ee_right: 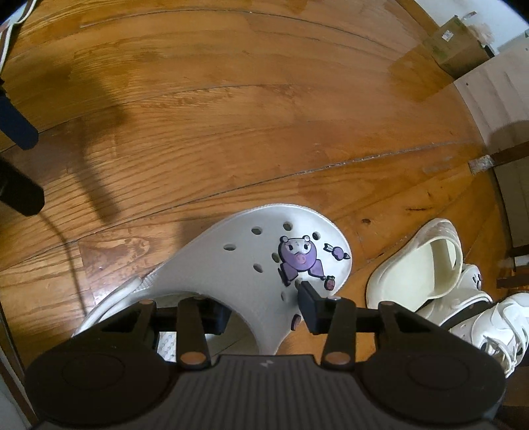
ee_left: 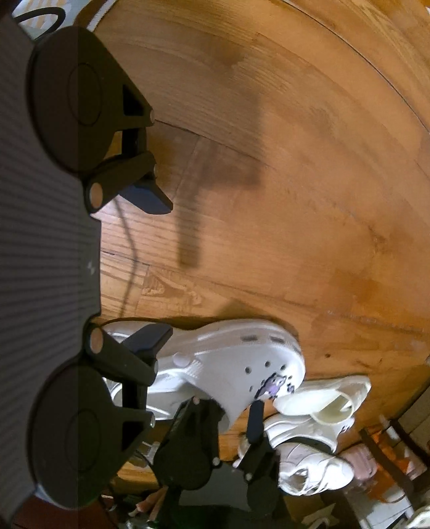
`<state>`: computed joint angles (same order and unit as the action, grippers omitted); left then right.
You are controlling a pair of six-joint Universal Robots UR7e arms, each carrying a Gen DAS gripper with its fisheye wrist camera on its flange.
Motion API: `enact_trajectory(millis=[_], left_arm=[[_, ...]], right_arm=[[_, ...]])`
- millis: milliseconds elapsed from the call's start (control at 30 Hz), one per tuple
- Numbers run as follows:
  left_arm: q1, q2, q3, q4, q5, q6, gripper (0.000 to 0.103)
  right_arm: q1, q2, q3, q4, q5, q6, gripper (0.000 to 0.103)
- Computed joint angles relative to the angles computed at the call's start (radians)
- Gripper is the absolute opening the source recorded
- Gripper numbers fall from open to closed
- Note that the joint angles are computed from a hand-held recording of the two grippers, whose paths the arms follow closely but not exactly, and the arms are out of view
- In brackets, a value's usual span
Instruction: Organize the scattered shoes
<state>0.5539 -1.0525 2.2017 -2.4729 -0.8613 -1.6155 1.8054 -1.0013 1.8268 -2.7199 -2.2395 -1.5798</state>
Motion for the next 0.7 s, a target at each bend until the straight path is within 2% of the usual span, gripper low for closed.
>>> enact_trajectory(millis=[300,400,467,567,600,700], left_arm=[[-0.009,-0.005,-0.02,0.078,0.002,-0.024,0.073],[-0.011,0.004,-0.048,0.146,0.0,-0.018,0.073],[-0.019,0.023,-0.095,0.253,0.012,-0.022,0.073],[-0.033,0.021,-0.092,0.225,0.017,0.017,0.073],[-0.035,0.02,-0.09,0.216,0.017,0.021,0.073],[-0.045,0.021,-0.096,0.223,0.02,0.037,0.073]], right_arm=[[0.0,0.012,0.007,-0.051,-0.004,0.023,0.043],[-0.007,0.018,-0.002,-0.053,0.007,0.047,0.045],[-0.013,0.029,-0.01,-0.071,0.003,0.066,0.045],[-0.024,0.043,-0.033,-0.071,-0.003,0.119,0.041],[-0.028,0.043,-0.046,-0.05,0.002,0.156,0.037],[-0.031,0.038,-0.082,0.03,-0.002,0.284,0.034]])
